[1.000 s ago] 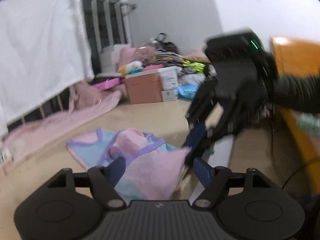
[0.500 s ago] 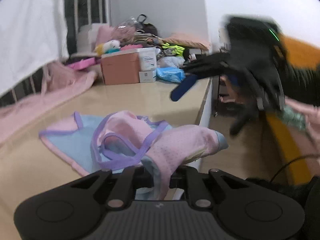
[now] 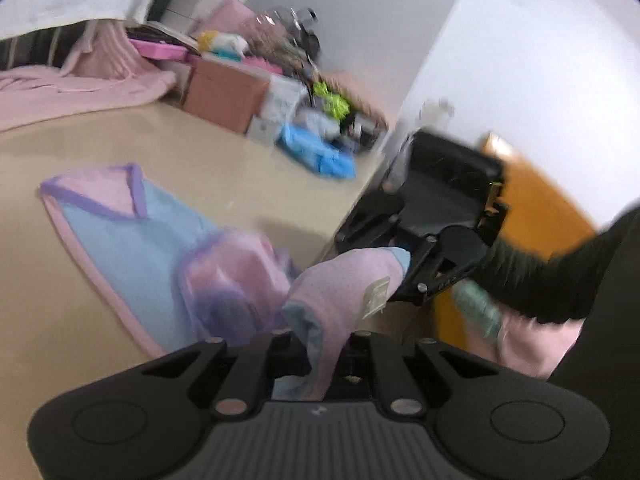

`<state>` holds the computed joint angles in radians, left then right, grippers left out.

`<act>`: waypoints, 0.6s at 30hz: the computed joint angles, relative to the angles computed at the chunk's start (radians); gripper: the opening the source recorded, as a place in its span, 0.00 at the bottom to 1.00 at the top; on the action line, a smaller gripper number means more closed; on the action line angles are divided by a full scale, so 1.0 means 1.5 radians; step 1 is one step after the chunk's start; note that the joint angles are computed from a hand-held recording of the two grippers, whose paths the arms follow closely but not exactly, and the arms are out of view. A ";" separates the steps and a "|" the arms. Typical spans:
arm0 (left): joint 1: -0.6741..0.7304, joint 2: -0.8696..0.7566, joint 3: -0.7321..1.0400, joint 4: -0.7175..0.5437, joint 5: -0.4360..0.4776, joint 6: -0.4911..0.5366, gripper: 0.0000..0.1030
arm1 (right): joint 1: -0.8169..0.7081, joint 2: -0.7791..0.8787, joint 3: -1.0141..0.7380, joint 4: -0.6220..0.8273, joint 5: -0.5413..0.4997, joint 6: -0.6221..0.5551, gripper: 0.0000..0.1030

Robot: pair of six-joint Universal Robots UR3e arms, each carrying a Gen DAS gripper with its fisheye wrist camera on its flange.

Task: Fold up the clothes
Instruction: 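Lower the folded end onto the strip and open the left gripper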

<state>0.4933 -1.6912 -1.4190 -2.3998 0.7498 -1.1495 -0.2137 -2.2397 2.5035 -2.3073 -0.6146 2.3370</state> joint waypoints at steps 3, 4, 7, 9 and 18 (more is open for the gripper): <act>-0.027 -0.018 -0.007 0.107 -0.071 -0.176 0.14 | -0.075 0.066 -0.051 0.106 0.089 0.029 0.09; -0.038 -0.015 -0.033 0.190 -0.092 -0.268 0.18 | -0.076 0.105 -0.046 0.034 0.089 0.091 0.10; -0.054 -0.030 -0.118 0.392 -0.152 -0.482 0.27 | -0.060 0.227 -0.010 -0.270 0.048 0.320 0.11; -0.058 -0.039 -0.146 0.447 -0.162 -0.537 0.28 | -0.051 0.260 0.014 -0.401 0.007 0.421 0.16; -0.011 0.123 -0.394 0.677 -0.181 -0.663 0.25 | 0.099 0.129 0.096 -0.603 -0.341 0.758 0.77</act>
<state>0.4772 -1.5062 -2.0100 -1.3841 0.4787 -2.1447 -0.0659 -2.0461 2.6476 -3.2124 -1.1267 3.4737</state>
